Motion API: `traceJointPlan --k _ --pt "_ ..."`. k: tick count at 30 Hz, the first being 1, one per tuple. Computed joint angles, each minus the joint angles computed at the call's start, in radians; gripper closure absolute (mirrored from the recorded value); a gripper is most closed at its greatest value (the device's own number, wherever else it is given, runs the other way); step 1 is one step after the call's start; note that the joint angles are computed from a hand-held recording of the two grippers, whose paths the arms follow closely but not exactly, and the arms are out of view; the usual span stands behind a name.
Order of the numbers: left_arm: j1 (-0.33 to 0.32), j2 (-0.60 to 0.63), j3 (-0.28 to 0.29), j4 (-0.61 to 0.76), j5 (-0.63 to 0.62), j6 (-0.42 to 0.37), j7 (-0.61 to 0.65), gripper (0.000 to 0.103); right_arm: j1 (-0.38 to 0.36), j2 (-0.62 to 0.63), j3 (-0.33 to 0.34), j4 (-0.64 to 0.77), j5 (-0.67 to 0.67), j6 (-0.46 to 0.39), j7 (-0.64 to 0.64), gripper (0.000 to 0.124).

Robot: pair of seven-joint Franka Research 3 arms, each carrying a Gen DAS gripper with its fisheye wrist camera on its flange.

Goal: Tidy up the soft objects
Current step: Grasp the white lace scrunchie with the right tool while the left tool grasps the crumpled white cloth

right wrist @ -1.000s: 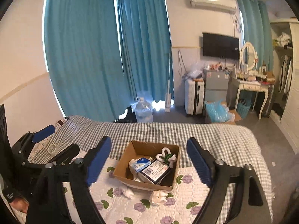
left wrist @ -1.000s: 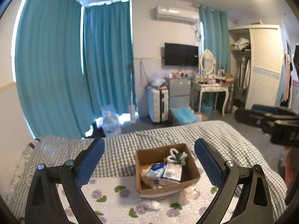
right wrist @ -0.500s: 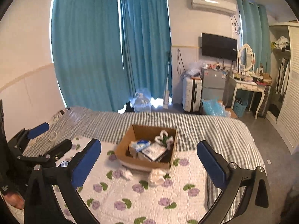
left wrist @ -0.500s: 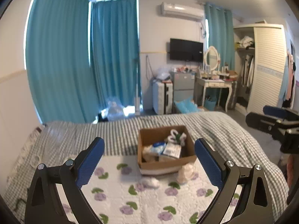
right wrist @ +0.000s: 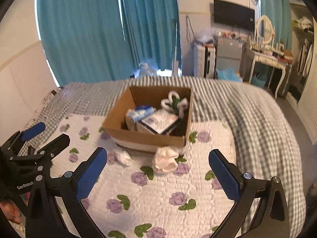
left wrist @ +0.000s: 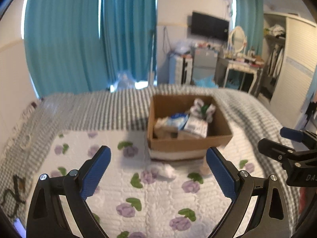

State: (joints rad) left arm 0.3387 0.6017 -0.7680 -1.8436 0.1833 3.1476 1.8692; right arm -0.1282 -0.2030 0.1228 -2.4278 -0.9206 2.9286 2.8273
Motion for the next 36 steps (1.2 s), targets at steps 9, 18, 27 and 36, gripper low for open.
traceJointPlan --k 9,18,27,36 --pt "-0.242 0.184 0.222 0.23 0.004 -0.106 -0.017 0.004 0.054 0.286 -0.116 0.105 0.138 0.099 -0.144 0.036" --pt "-0.335 0.359 0.259 0.436 -0.068 -0.222 0.104 0.005 0.055 0.499 -0.106 0.204 0.428 0.135 -0.42 0.096" --pt "-0.378 0.434 0.275 0.526 -0.128 -0.239 0.179 0.007 0.103 0.545 -0.158 0.205 0.54 0.211 -0.515 0.1" --pt "-0.357 0.386 0.272 0.474 -0.176 -0.289 0.237 0.061 0.163 0.509 -0.2 0.171 0.646 0.22 -0.598 0.101"
